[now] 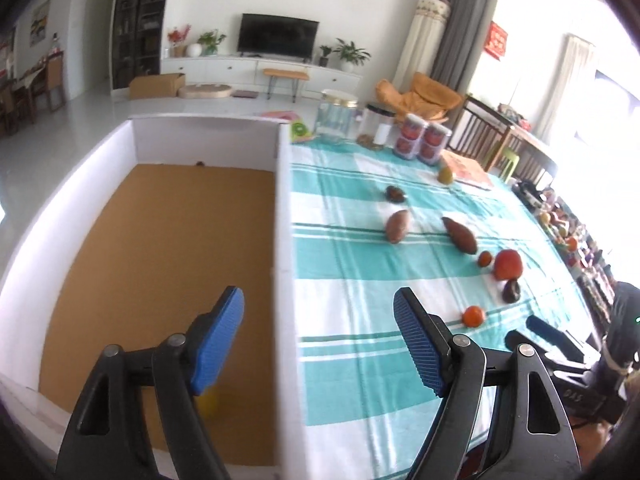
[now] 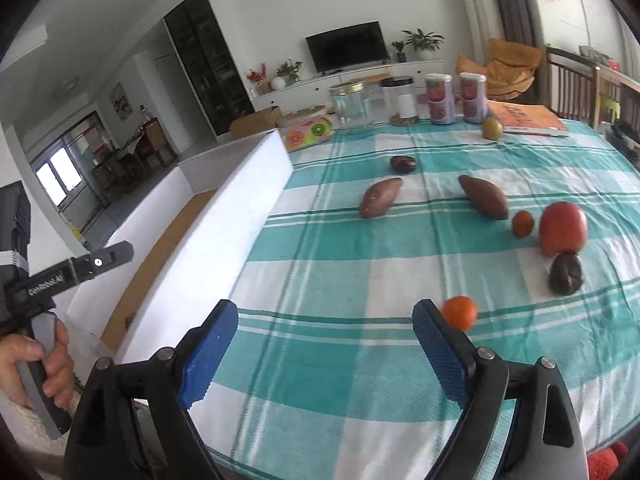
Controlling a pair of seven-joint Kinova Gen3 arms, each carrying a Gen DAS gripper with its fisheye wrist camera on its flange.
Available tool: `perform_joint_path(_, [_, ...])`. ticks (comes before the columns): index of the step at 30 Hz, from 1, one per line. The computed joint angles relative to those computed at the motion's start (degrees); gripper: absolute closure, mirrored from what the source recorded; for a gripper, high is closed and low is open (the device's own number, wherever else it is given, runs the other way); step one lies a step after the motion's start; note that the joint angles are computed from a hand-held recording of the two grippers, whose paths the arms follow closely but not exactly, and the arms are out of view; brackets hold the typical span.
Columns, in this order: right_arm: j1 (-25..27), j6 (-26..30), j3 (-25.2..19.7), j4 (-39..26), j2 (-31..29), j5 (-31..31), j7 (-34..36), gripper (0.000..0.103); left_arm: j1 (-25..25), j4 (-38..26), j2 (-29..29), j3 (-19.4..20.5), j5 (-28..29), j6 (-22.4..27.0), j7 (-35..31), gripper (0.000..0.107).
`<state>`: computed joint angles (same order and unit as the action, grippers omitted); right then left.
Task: Organize fruits
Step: 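Move the left tool toward a sweet potato while the right tool approaches a tangerine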
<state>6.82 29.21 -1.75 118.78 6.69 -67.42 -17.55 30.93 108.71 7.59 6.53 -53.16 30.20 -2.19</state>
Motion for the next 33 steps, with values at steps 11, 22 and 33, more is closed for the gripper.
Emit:
perform_joint_path(11, [11.4, -1.1, 5.4, 3.5, 2.8, -11.4, -2.2, 0.013, 4.0, -17.6, 18.7, 4.0, 12.5, -2.2, -16.8, 0.024])
perform_joint_path(22, [13.1, 1.9, 6.1, 4.7, 5.2, -17.1, 2.9, 0.012, 12.8, -21.4, 27.3, -10.0, 13.3, -0.2, -19.0, 0.024])
perform_joint_path(33, [13.3, 2.7, 6.4, 4.9, 4.7, -18.6, 3.9, 0.01, 15.1, -25.1, 29.2, -13.0, 19.2, 2.5, -26.1, 0.017])
